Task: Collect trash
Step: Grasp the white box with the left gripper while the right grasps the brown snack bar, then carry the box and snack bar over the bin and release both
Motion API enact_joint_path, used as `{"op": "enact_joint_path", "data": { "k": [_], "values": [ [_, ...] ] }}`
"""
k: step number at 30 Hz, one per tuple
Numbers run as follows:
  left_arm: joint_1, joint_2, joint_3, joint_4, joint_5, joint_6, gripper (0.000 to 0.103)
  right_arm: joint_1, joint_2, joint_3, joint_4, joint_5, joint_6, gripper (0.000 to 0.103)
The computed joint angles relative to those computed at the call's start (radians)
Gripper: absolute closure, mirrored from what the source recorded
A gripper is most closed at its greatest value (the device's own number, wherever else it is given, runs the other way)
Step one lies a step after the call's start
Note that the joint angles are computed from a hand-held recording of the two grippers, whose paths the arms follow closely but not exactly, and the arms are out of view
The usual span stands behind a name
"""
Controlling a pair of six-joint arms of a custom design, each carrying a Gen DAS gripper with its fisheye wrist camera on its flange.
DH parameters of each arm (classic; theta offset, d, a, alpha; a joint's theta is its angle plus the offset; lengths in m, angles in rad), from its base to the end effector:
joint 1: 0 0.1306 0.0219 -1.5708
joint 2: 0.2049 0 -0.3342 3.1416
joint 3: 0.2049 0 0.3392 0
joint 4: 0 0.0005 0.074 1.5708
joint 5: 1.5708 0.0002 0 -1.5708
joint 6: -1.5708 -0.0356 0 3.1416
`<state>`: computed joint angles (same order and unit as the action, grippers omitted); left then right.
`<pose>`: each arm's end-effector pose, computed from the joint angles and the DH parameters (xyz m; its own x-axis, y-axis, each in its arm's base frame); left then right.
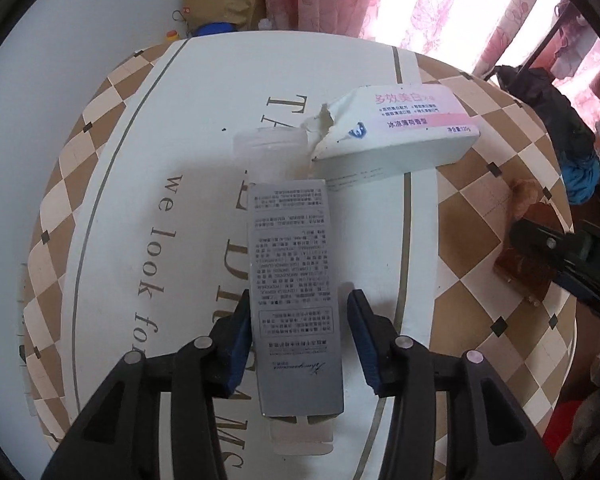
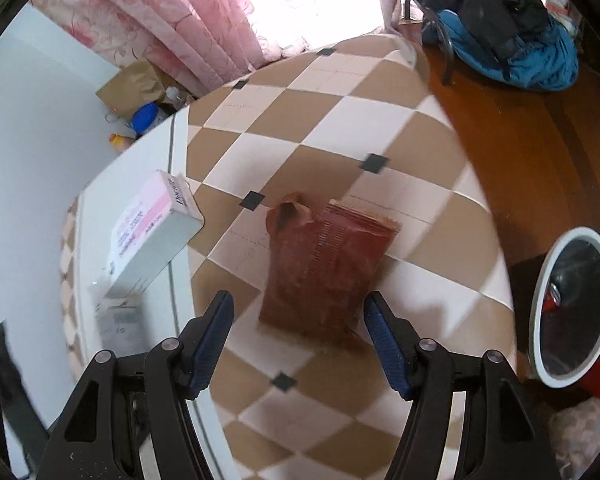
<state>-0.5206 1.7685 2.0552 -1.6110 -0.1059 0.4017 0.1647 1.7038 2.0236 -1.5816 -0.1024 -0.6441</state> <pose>0.4395 -0.2482 0.4279 -0.9590 0.1017 -0.2647 0.1057 0.9944 -0.0011 0.4807 0.0831 0.4482 -0.8678 0.4613 -0.1847 0.4094 0.8744 0.2605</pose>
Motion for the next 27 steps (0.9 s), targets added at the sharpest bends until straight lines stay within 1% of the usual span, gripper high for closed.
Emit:
{"op": "enact_joint_path", "data": {
  "k": [1, 2, 3, 4, 5, 9, 14, 15, 22, 27],
  "values": [
    [-0.003, -0.011, -0.018, 0.010, -0.005, 0.003, 0.067, 0.011, 0.009, 0.014, -0.009, 0.035, 0.009, 0.034],
    [-0.010, -0.027, -0.040, 0.022, -0.012, 0.007, 0.072, 0.019, 0.020, 0.026, -0.015, 0.048, 0.018, 0.035],
    [-0.013, -0.038, -0.055, 0.023, -0.023, 0.005, 0.072, 0.025, 0.028, 0.036, -0.021, 0.064, 0.023, 0.040],
    [-0.013, -0.055, -0.078, 0.031, -0.029, 0.000, 0.072, 0.032, 0.039, 0.053, -0.034, 0.092, 0.030, 0.054],
    [-0.010, -0.058, -0.082, 0.033, -0.030, -0.006, 0.072, 0.036, 0.047, 0.065, -0.046, 0.111, 0.035, 0.059],
    [-0.004, -0.071, -0.088, 0.029, -0.054, -0.018, 0.072, 0.037, 0.039, 0.054, -0.037, 0.122, 0.056, 0.067],
    [-0.001, -0.107, -0.086, 0.022, -0.070, -0.015, 0.072, 0.043, -0.008, 0.012, -0.026, 0.135, 0.092, 0.068],
    [-0.006, -0.096, -0.066, 0.019, -0.077, -0.012, 0.072, 0.045, -0.026, -0.002, -0.021, 0.139, 0.100, 0.068],
    [-0.040, -0.178, -0.067, 0.029, -0.122, -0.007, 0.072, 0.084, -0.161, -0.067, -0.007, 0.177, 0.132, 0.068],
    [-0.067, -0.258, -0.059, 0.015, -0.147, -0.006, 0.072, 0.117, -0.262, -0.091, -0.016, 0.206, 0.136, 0.068]
  ]
}}
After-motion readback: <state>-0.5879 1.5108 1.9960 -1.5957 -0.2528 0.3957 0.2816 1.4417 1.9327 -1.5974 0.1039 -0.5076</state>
